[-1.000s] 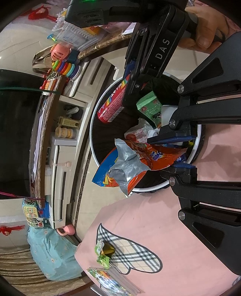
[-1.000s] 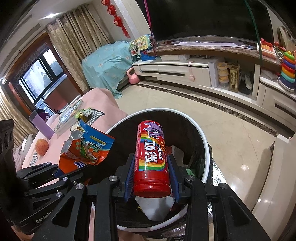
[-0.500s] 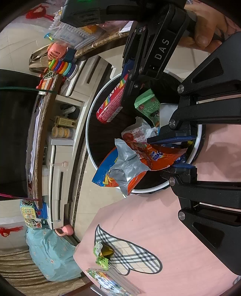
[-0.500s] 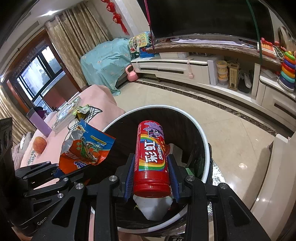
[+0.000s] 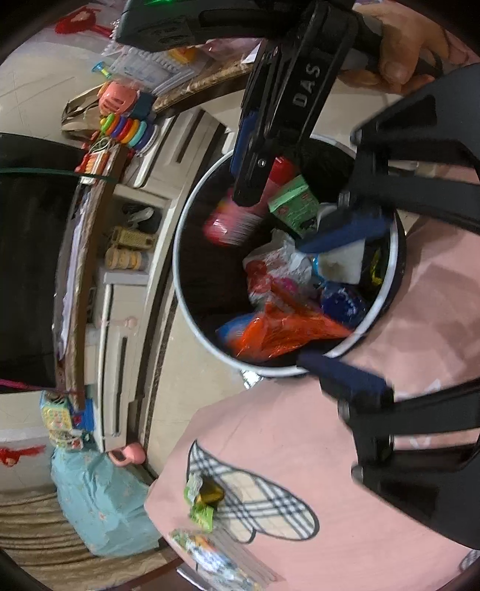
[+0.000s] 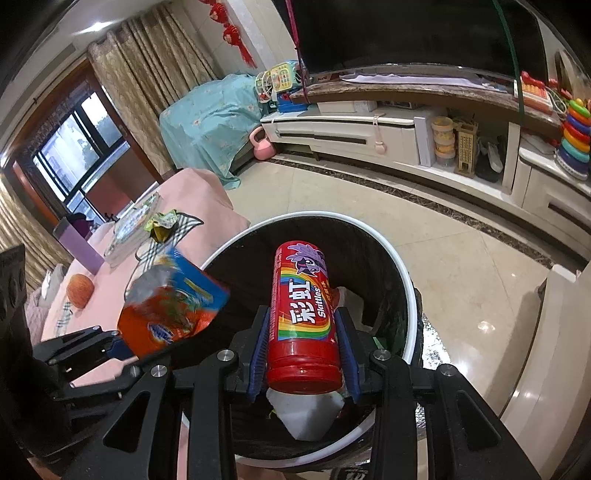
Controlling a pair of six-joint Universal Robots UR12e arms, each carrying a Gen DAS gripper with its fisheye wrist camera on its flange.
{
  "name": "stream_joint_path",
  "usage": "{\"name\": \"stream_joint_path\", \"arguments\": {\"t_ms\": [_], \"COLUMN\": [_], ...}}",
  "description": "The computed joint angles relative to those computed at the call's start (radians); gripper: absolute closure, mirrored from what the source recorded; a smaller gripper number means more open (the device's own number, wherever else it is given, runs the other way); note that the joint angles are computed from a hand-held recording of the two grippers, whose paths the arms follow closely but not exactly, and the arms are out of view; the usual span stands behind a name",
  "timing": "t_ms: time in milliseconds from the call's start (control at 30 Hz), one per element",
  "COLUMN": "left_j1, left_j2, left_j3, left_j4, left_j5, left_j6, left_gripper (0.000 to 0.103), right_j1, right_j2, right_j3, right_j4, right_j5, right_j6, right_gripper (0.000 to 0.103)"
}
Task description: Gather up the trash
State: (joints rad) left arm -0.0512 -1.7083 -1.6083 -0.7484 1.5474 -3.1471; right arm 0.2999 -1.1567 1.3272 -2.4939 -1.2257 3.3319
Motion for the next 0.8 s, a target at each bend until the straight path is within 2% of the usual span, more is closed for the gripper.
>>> {"name": "stream_joint_path", "arguments": {"t_ms": [100, 200, 267, 367, 500, 800], "left_j1": [0.006, 0.011, 0.018, 0.019, 0.035, 0.076], "left_j2": [0.009, 0.023, 0.039, 0.064, 0.114, 0.241], "left_j3": [-0.007, -0.022, -0.04, -0.07, -0.133, -0.282], "left_j4": [0.001, 0.009, 0.022, 0.052, 0.105, 0.206], "left_j5": [-0.005, -0.004, -0.013, 0.012, -0.001, -0.013], "left_j6": [-0.004, -0.011, -0.02, -0.041, -0.081, -0.166], "left_gripper": [0.039, 0.035, 0.034, 0.033, 0.028, 0.026], "right_j1": [-0.003, -0.005, -0.005, -0.007, -0.004, 0.031], "right_j2": [-0.009, -0.018, -0.025, -0.038, -0.069, -0.146], "right_j3": [0.012, 0.023, 0.031, 0.048, 0.096, 0.224], "right_j4": [-0.022, -0.034, -0.049, -0.067, -0.121, -0.277], "right_j5": [0.004, 0.006, 0.008, 0.021, 0.043, 0.004], "right_j6": [0.008, 0.02, 0.032, 0.051, 0.087, 0.147], "right_gripper": [0.045, 0.044, 0.04, 0.026, 0.009, 0.003]}}
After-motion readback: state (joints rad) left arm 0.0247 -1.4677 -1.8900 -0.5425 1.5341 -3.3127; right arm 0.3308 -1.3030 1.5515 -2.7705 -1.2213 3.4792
